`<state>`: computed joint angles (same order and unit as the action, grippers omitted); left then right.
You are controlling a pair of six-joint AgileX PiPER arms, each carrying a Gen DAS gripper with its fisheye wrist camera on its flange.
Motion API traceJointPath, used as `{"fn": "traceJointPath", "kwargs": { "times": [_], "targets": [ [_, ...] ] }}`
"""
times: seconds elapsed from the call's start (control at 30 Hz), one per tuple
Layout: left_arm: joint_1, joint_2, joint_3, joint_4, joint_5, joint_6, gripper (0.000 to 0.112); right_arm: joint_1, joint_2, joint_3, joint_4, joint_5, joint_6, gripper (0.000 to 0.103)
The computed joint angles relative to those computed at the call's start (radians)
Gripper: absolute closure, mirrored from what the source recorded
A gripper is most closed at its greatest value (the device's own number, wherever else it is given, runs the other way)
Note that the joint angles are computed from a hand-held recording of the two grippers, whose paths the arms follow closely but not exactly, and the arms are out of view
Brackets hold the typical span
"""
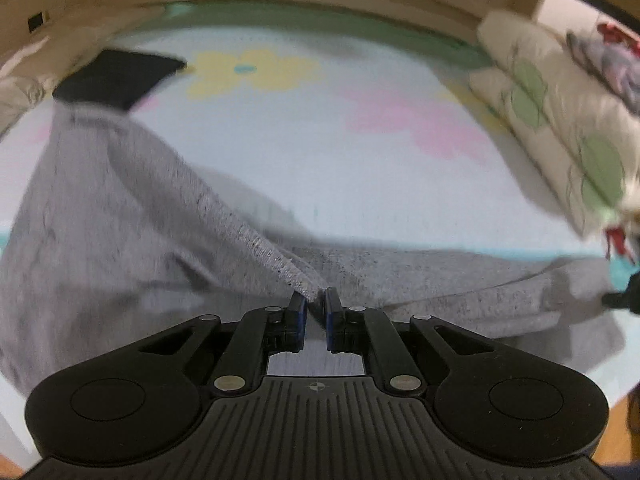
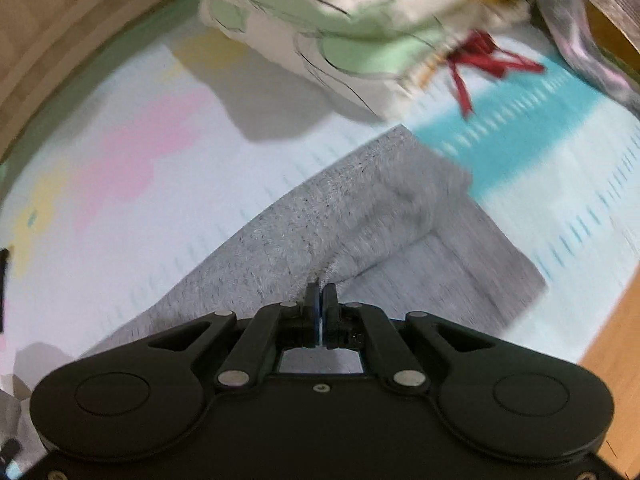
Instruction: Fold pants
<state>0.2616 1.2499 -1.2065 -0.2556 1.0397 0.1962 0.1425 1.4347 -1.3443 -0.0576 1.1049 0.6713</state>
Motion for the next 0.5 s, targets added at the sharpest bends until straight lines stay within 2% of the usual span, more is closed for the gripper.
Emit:
{"fn": "traceJointPath", "kwargs": {
  "times": [0.13,0.4,0.47,0.5],
  "targets": [
    [-0.037,-0.011,0.077,0.046,0.013,-0.027,0.104,-0.005,-0.042,0.082,-0.001,0.020,-0.009,0.100],
    [-0.134,0.014,0.185,0.152,-0.061,-0.072,0.103,-0.084,-0.063,0.208,0.079,0.021,-0.119,0.099],
    [-0.165,0.005,0.197,0.185,-0.092,-0.082,0.104,-0.114,-0.077,0.226,0.122,0.019,-0.177,0.094],
    [-0.174,0.008,0.192,0.191,-0.097,-0.086,0.104,-0.147,-0.096,0.238,0.158,0.001,-0.215,0.087]
  ]
}}
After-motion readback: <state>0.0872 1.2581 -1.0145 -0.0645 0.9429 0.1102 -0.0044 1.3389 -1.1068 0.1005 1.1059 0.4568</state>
